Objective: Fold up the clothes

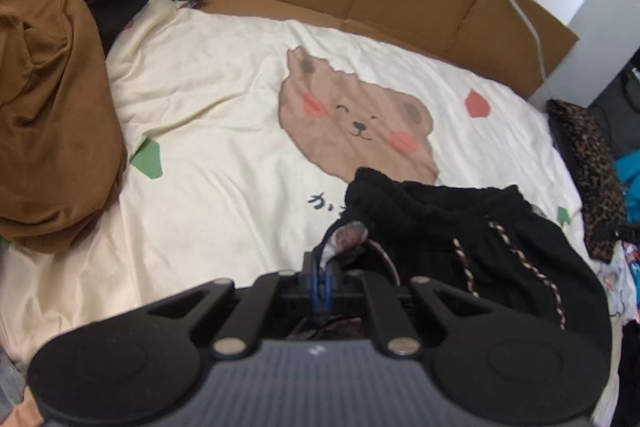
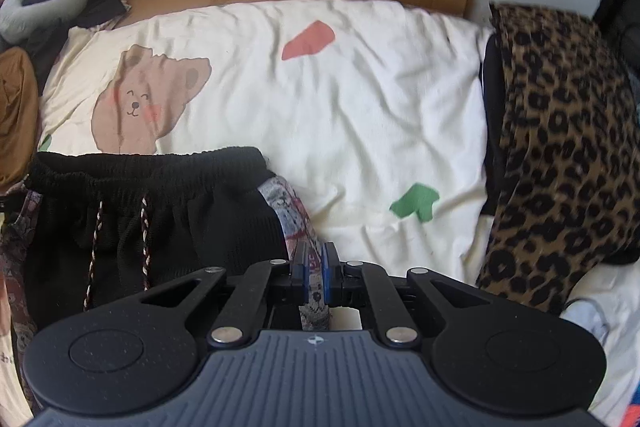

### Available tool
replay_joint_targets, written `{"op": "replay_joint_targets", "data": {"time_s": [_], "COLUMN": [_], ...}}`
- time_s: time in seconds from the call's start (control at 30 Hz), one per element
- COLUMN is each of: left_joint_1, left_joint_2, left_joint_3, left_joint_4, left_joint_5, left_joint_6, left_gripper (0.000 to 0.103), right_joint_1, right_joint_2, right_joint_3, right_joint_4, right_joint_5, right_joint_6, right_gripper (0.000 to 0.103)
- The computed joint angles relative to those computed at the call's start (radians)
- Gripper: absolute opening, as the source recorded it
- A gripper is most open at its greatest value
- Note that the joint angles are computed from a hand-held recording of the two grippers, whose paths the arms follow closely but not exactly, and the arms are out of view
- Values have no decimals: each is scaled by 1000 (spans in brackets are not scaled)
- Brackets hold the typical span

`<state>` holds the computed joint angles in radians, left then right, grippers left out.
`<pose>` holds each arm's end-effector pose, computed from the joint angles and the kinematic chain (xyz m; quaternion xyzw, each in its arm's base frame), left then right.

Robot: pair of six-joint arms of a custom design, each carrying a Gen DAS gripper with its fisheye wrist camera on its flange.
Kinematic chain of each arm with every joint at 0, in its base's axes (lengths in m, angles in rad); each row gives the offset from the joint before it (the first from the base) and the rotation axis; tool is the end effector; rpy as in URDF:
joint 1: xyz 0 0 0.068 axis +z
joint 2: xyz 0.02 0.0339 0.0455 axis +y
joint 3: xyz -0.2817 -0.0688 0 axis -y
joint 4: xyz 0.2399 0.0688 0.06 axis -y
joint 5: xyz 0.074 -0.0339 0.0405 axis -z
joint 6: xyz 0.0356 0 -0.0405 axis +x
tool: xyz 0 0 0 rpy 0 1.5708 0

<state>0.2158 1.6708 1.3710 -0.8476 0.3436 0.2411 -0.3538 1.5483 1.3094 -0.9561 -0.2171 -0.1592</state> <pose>0.3339 0.0609 0.2822 0.0481 0.9628 -0.1159 0.2395 0.2849 -0.0970 0.2955 0.0747 0.9740 0.0558 0.2066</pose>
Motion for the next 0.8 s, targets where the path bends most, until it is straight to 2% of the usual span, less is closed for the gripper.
{"op": "replay_joint_targets", "data": {"time_s": [0.1, 0.17, 0.2, 0.37, 0.53, 0.67, 0.8], "left_joint_1": [-5, -5, -7, -12, -4, 8, 22], "left_joint_2": [16, 28, 36, 41, 46, 27, 2], "left_joint_3": [11, 21, 29, 24, 1, -82, -157], "left_joint_4": [4, 2, -5, 3, 35, 120, 198], "left_joint_5": [-21, -32, -46, -58, -51, -33, -5], "left_joint_6": [4, -3, -10, -50, -64, -100, -122], "left_gripper": [4, 4, 4, 4, 4, 4, 4], "right_joint_1": [-33, -52, -61, -102, -135, -150, -190], "right_joint_2": [-20, -31, -34, -50, -79, -87, -41], "right_joint_3": [-50, -77, -90, -169, -245, -297, -306], "right_joint_4": [38, 61, 77, 161, 232, 298, 367], "right_joint_5": [-67, -96, -104, -167, -264, -283, -357], "right_joint_6": [-25, -29, -15, 64, 82, 58, 101], "right_gripper": [10, 21, 24, 25, 25, 25, 25]}}
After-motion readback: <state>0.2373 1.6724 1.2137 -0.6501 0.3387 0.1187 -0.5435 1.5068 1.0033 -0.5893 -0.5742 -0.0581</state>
